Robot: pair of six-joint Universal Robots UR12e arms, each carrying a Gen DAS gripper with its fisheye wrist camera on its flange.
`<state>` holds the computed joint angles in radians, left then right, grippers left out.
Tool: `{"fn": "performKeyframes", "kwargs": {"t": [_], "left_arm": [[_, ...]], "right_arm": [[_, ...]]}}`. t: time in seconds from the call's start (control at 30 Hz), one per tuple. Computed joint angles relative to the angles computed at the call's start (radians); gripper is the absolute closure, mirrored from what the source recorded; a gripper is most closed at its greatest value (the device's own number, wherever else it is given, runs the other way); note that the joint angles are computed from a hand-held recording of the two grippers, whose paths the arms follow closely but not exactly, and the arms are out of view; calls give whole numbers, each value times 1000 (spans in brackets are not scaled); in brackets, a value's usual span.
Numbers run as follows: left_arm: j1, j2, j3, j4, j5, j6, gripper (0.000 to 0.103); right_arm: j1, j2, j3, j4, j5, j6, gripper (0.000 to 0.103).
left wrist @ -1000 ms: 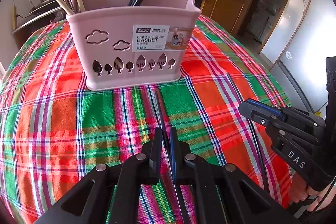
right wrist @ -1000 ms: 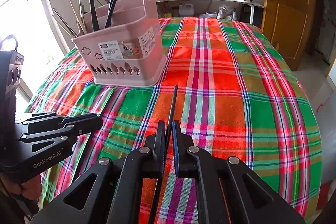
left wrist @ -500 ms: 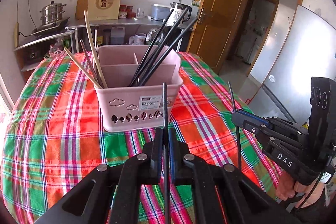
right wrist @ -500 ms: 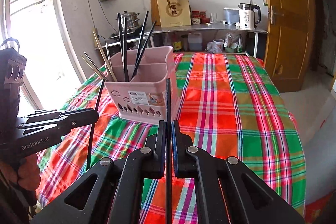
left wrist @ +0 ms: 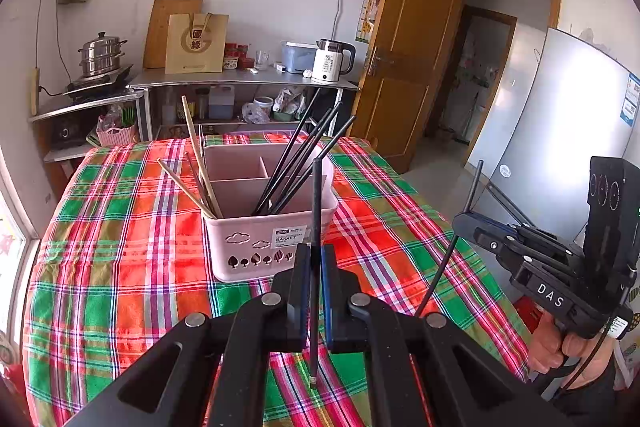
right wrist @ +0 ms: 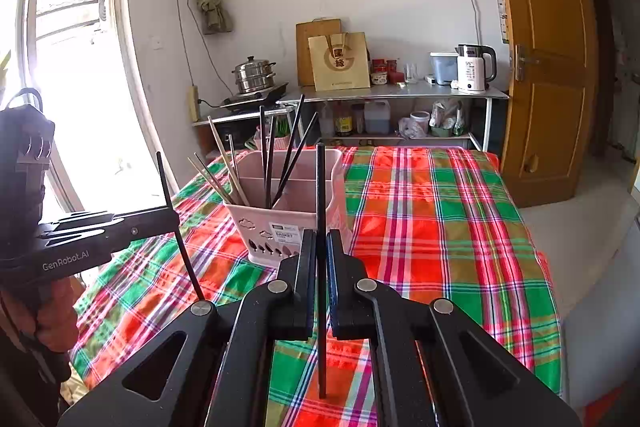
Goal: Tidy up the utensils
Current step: 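Lift both held chopsticks and carry them over the pink basket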
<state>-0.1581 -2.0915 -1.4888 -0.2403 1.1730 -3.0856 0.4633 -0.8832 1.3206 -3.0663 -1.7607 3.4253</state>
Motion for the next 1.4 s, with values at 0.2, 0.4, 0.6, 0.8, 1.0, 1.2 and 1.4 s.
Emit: {"fn": "performKeyframes", "kwargs": {"t": [0.2, 0.4, 0.6, 0.8, 1.0, 1.2, 1.4], "left_arm": [[7, 16, -18, 4, -3, 0, 98], [18, 31, -32, 7, -9, -5, 99], [26, 34, -30, -12, -3, -1, 99], [36, 30, -7, -37, 3, -11, 99], [47, 25, 38, -31, 2, -23, 99], [57, 9, 105, -21, 0, -49, 99], [61, -29, 194, -52, 4, -80, 99]], "right_arm": [[3, -7, 10, -13, 2, -7, 98], [4, -11, 15, -27, 15, -10, 98], [5, -8, 4, -27, 36, -18, 98], [9, 7, -33, -27, 47, -36, 98], [6, 31, -97, -40, 75, -57, 98], [-1, 66, -184, -51, 107, -68, 98], [-4, 108, -281, -37, 114, -69, 98]]}}
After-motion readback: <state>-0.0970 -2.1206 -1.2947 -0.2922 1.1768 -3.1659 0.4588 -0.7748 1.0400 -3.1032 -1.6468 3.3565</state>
